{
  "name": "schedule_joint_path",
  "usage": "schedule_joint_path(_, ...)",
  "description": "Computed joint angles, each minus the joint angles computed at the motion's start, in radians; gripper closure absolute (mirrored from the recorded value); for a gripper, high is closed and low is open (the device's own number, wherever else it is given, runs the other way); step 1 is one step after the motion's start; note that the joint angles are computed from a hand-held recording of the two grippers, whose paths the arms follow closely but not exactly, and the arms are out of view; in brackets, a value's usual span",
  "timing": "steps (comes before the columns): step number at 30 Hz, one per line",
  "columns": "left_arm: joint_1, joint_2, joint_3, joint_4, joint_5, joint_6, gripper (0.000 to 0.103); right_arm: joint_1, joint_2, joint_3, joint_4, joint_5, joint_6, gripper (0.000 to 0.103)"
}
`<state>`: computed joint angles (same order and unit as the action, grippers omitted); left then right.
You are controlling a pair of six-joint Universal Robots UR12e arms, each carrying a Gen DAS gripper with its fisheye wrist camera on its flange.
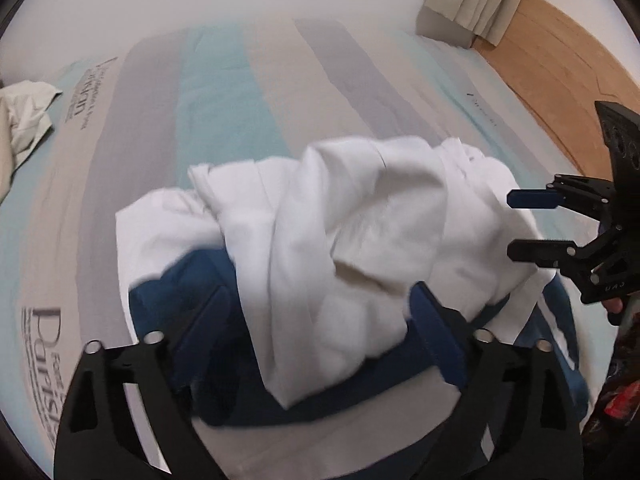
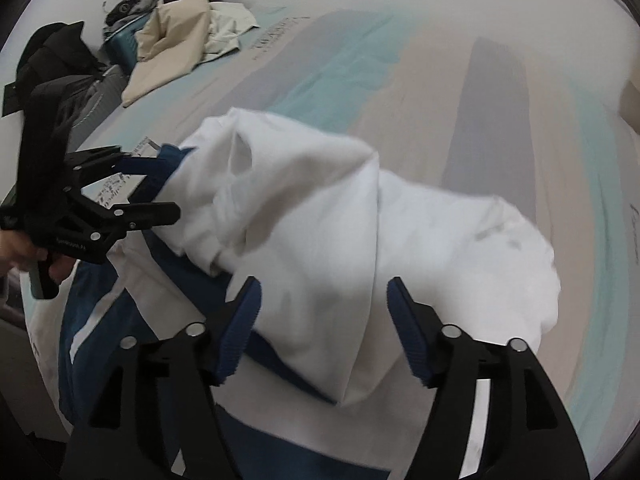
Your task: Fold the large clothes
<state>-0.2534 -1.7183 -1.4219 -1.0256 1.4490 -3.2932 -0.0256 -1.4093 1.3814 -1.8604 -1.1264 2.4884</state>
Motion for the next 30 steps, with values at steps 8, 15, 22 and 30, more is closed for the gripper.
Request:
schedule_joint_path(8,0.035,-0.083,0.101,-0.11,-0.1,0.151,0.007,0.016,0.133,-0.167,0.163,0.047,-0.033,0.029)
schedule_joint_path(15,0.044,-0.119,0.126,-0.093,-0.155,0.165,0.012,0.017,0.199,-0.239,0.273,0.093,-0.002,0.037)
schedule_joint_path(22,0.05,-0.111,0.106,-0.051,-0.17,0.158,0.059,0.016,0.196,-0.236,0.286,0.129,0.001,0.072)
schedule_joint_path(30,0.032,-0.079,0.068,0.05,-0.074,0.085,0.03,0.018,0.173,-0.21,0.237,0.121,0.013,0.087)
